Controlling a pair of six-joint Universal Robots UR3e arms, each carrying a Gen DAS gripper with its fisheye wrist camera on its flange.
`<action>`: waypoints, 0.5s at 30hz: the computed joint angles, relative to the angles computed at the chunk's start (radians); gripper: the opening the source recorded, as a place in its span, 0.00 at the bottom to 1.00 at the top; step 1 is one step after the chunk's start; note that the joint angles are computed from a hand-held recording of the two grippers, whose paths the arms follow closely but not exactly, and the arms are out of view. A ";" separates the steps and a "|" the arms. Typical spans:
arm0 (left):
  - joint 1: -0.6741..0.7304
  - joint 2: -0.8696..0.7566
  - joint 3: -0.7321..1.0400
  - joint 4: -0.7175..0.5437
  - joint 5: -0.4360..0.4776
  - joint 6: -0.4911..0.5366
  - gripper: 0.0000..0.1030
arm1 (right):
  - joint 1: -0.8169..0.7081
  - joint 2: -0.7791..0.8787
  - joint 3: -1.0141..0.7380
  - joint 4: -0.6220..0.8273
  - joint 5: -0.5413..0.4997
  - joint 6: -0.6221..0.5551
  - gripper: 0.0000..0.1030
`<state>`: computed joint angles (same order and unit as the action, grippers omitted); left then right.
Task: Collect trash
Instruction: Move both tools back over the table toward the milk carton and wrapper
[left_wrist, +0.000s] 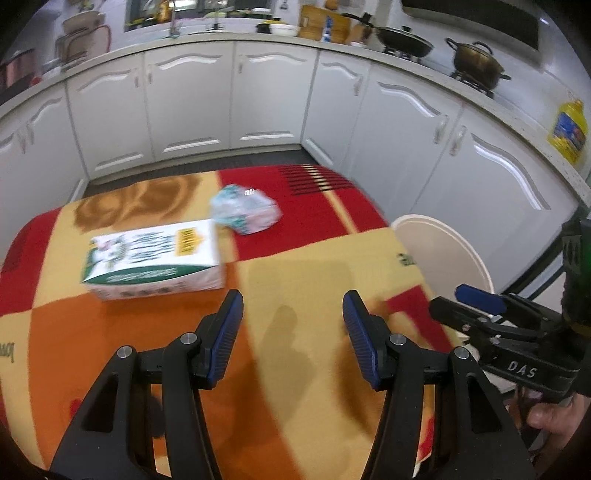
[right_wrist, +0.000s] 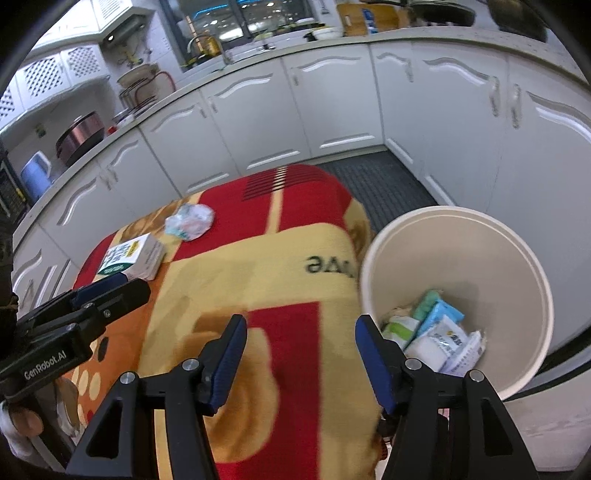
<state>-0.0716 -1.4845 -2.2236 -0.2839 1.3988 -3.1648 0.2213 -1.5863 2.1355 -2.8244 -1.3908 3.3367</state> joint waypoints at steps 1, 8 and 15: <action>0.031 0.027 -0.022 -0.011 -0.009 0.016 0.53 | 0.010 0.012 -0.012 0.000 -0.002 0.000 0.57; 0.243 0.182 -0.138 -0.096 -0.071 0.118 0.53 | 0.076 0.093 -0.094 0.005 -0.013 0.012 0.57; 0.427 0.229 -0.193 -0.135 -0.075 0.170 0.53 | 0.128 0.155 -0.169 0.021 -0.027 0.015 0.57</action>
<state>0.3553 -1.2551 -2.4164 -0.4185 1.3239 -2.9946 0.3491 -1.4308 1.9664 -2.8033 -1.4178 3.3513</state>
